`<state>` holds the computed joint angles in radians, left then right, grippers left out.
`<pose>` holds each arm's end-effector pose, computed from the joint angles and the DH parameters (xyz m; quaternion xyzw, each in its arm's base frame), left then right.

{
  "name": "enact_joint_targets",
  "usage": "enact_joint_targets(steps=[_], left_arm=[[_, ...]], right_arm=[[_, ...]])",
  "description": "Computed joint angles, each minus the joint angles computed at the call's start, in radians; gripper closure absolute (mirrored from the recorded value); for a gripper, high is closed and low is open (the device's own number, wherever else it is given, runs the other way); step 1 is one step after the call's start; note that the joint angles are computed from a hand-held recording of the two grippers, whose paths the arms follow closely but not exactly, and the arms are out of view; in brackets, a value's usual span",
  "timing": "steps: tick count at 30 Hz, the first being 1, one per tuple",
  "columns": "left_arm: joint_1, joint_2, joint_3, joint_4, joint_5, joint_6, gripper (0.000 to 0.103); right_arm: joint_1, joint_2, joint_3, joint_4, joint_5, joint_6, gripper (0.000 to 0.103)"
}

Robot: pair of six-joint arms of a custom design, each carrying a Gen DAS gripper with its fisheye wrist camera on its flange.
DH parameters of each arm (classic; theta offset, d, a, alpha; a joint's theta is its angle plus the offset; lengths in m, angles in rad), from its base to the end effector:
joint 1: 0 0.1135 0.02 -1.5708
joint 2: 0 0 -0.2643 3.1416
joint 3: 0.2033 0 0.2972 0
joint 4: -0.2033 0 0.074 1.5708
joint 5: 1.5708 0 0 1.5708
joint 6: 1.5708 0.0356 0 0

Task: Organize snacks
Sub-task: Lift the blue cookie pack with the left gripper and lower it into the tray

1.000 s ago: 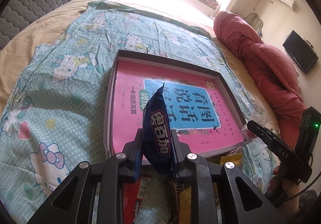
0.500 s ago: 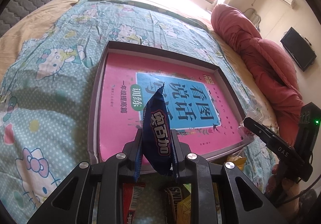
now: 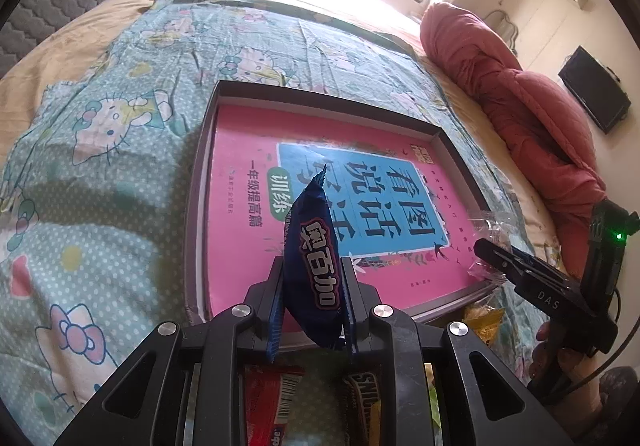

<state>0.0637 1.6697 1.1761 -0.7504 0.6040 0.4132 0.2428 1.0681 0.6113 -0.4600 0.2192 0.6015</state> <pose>0.3646 0.0030 0.1936 0.2114 0.9193 -0.2485 0.2202 0.2412 0.0518 0.1843 0.2025 0.9200 0.0363 0.3337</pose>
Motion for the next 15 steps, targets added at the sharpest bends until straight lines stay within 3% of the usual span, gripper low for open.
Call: enact_joint_targets(steps=[15], left_arm=[[0.011,0.005,0.008,-0.002,-0.018,0.001,0.078]], right_arm=[[0.002,0.031,0.011,-0.004,0.013,-0.001,0.06]])
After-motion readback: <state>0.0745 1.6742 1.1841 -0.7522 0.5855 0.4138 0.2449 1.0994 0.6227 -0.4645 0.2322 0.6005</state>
